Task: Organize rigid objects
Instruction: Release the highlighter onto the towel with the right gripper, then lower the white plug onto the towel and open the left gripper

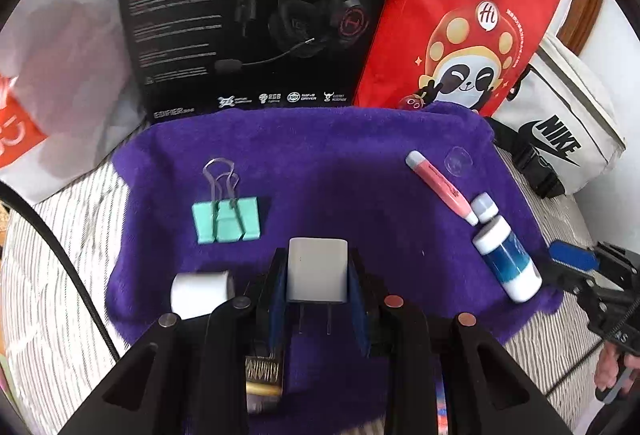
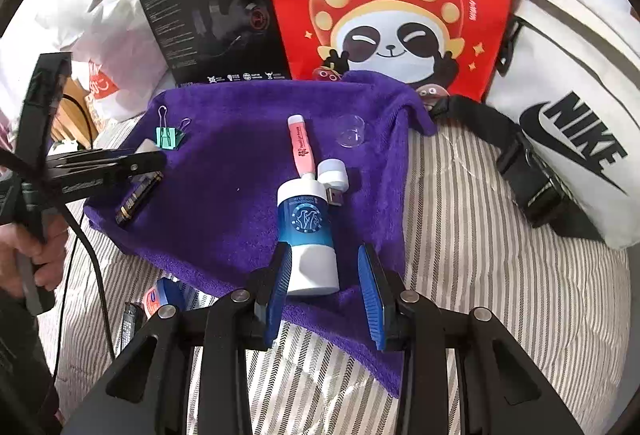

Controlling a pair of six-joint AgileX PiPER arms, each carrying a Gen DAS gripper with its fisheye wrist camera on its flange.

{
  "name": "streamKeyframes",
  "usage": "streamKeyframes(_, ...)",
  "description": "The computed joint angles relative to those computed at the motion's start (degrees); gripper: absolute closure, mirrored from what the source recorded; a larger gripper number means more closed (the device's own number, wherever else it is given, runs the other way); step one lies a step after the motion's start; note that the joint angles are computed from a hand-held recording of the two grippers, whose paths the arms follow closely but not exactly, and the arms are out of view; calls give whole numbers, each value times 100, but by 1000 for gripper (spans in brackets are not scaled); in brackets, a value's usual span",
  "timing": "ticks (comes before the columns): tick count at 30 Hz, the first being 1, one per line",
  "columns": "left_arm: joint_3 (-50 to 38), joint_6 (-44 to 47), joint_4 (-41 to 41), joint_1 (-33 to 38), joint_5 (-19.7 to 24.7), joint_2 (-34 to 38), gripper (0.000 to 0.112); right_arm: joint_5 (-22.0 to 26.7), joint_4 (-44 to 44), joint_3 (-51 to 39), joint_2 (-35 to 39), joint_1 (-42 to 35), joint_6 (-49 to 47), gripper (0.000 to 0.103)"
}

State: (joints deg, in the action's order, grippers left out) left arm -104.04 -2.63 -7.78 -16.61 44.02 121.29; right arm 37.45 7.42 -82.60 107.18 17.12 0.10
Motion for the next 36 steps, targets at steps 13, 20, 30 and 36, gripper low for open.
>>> streamKeyframes(13, -1478, -301, 691, -199, 808, 967, 86, -56, 390, 57, -65, -116, -259, 69)
streamKeyframes(20, -1560, -352, 954, -344, 841, 1080, 85, -63, 504, 198, -156, -138, -321, 69)
streamKeyframes(30, -1706, -468, 1193, -603, 1093, 1170, 68, -134, 614, 654, -646, -254, -380, 69)
streamKeyframes(36, -1372, -725, 1352, -710, 1069, 835, 68, -163, 640, 988, -1059, -310, -400, 69)
